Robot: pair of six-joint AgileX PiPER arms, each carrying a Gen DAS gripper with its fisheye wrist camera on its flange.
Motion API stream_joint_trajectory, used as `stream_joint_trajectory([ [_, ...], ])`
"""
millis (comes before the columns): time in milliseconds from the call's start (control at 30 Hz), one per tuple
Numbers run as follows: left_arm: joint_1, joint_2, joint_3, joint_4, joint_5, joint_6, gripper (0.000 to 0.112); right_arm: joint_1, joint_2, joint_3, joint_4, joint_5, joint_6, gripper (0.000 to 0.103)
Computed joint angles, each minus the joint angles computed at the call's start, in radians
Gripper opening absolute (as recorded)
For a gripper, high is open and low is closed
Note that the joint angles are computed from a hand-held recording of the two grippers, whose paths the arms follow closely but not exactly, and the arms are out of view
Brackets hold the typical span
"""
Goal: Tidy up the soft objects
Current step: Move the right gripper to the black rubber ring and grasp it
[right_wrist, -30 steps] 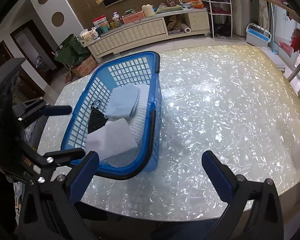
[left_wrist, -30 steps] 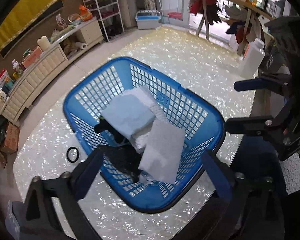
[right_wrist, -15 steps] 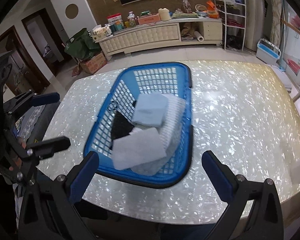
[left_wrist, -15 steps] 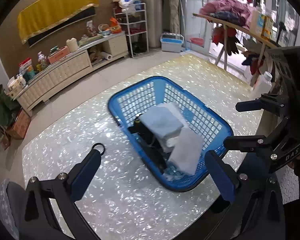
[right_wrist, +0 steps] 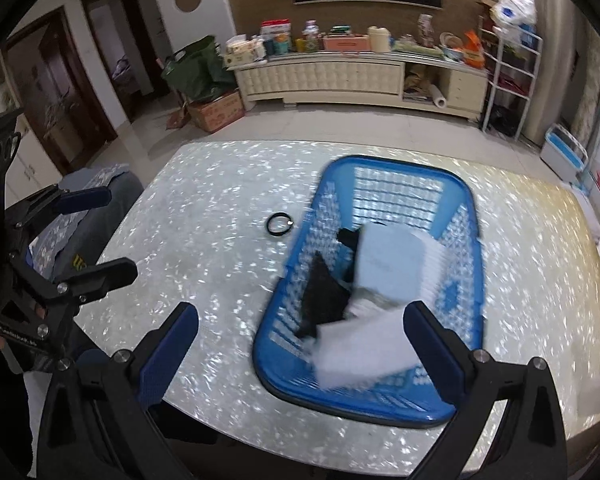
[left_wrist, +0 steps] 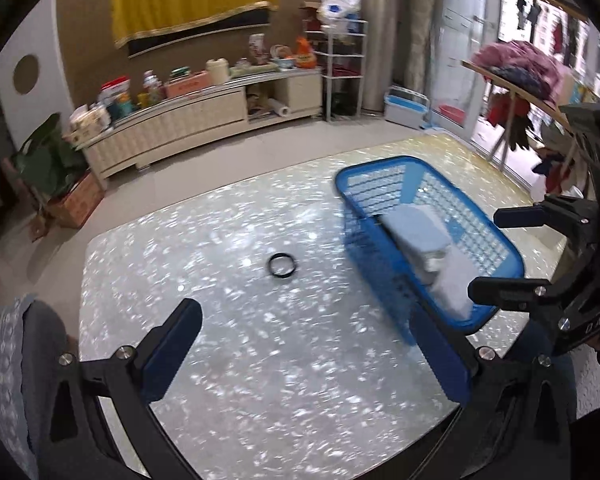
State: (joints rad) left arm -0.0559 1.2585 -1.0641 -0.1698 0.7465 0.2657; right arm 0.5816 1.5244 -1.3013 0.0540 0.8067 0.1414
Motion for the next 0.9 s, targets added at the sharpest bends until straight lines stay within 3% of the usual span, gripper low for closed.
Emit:
stream_joint_trajectory([
  [267, 0.235, -0.001, 0.046, -0.160, 0.003, 0.236, 0.103, 0.107, 0.204, -0.219, -0.086, 0.054, 0.051, 0.103],
  [500, 0.408, 0.100, 0.073, -0.278, -0.051, 0.384, 0.103, 0.165, 0.393, -0.413, -0.135, 0.094, 0.084, 0.103],
  [733, 0.491, 0.251, 0.070, -0.382, -0.104, 0.498, 0.103, 0.180, 0.590, -0.606, -0.159, 0.160, 0.130, 0.103],
  [900, 0.490, 0.323, 0.078, -0.430, -0.184, 0.572, 0.103, 0.193, 0.697, -0.712, -0.186, 0.189, 0.189, 0.103],
])
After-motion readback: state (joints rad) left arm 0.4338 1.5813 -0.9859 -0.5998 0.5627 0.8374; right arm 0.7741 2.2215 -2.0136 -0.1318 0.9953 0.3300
